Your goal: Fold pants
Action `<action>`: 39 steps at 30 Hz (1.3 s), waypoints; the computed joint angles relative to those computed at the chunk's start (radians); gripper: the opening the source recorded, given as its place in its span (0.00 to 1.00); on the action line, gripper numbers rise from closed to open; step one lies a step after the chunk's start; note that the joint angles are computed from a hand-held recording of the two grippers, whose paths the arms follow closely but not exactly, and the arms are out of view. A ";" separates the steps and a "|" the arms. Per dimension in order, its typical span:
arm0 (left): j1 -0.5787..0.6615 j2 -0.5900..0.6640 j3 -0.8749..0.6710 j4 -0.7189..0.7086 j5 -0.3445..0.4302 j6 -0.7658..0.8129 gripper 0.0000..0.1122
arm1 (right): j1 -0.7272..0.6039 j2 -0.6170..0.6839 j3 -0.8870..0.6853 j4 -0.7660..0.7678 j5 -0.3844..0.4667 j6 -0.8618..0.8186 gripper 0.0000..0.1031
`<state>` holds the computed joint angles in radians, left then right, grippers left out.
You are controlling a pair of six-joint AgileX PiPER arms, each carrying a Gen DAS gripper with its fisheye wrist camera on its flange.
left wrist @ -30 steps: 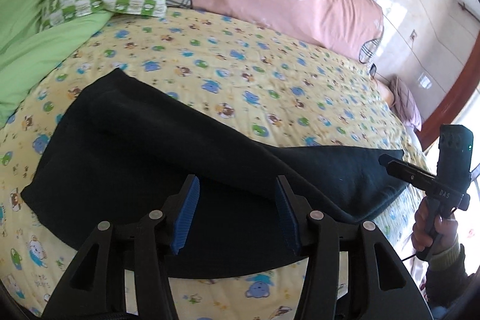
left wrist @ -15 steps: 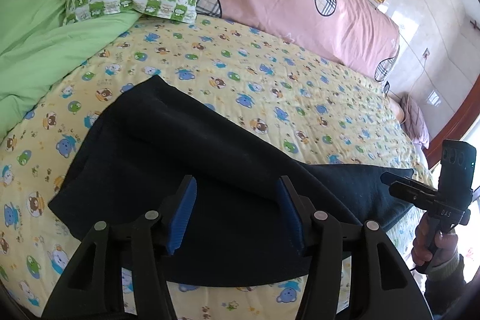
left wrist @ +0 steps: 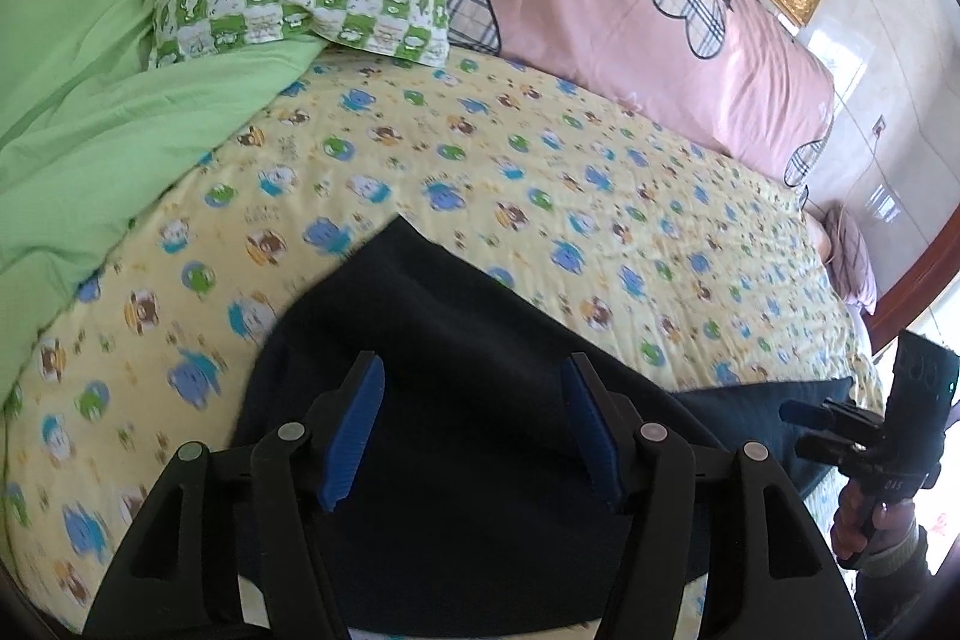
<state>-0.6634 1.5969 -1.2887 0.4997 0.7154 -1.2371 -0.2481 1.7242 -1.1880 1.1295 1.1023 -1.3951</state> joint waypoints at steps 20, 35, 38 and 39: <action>0.294 0.164 -0.188 -0.430 0.024 0.639 0.59 | 0.149 0.132 -0.181 -0.098 -0.003 0.143 0.52; 0.492 0.444 -0.425 -0.874 0.172 1.069 0.60 | 0.208 0.276 -0.364 -0.150 0.083 0.283 0.52; 0.478 0.433 -0.407 -0.879 0.149 1.084 0.39 | 0.220 0.271 -0.363 -0.157 0.075 0.268 0.42; 0.473 0.428 -0.404 -0.882 0.146 1.090 0.20 | 0.223 0.272 -0.365 -0.161 0.076 0.263 0.33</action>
<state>-0.1905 2.0251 -1.6922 -0.3826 0.8619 -0.1470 -0.0246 1.9967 -1.5531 0.9683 1.1782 -1.1321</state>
